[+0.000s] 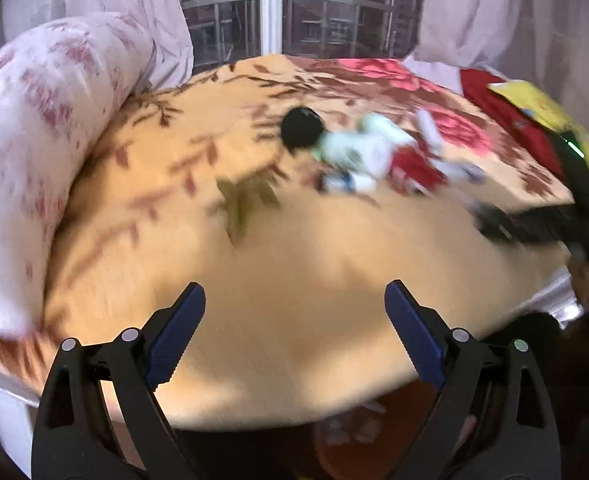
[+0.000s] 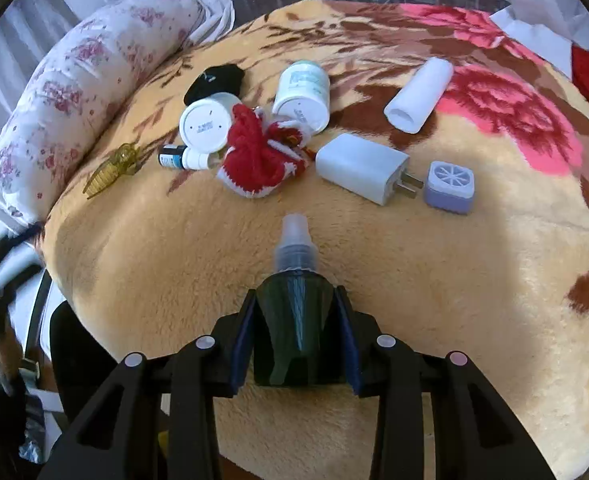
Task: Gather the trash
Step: 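Grasp the green spray bottle with the right gripper while the left gripper grasps the yellow hair clip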
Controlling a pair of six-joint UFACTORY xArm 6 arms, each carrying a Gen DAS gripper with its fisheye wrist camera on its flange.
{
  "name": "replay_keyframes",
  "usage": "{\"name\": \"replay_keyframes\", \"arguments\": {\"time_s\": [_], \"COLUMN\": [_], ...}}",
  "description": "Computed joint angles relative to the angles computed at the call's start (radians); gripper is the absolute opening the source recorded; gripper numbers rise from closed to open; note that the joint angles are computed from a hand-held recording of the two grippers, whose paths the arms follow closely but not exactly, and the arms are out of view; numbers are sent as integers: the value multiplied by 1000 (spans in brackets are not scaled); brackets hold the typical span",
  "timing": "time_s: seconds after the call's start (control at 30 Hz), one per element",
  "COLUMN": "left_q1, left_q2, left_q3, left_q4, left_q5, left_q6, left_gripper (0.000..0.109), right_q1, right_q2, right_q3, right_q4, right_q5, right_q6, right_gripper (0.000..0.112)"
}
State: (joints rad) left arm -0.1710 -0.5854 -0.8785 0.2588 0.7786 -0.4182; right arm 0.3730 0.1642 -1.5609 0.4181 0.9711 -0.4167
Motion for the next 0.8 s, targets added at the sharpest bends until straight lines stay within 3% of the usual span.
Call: {"name": "replay_keyframes", "arguments": {"time_s": [0.17,0.3,0.53,0.63,0.7,0.8], "left_q1": [104,128,159,146,121,124], "left_q2": [221,332,444,453,476,479], "left_q3": [-163,-242,-304,-299,-325,-327], "left_q4": [-66,-93,-131,-76,-4,-11], "left_q5": [18,17,25,15,60,58], "left_q6": [43,28,-24,-57,-70,-75], "left_gripper": [89,89,89,92,92,92], "right_q1": [-1,-7,-11,-10,-5,12], "right_q2": [-2,-2,-1,-1,-6,-29], "right_q3": [23,31,32,34,43,80], "right_q4": [40,76,95,98,91,51], "right_q5": [-37,-42,-44,-46,-61,-116], "right_q6": [-21,-52,-69,-60,-48,-9], "right_gripper": [37,37,37,37,37,37]}}
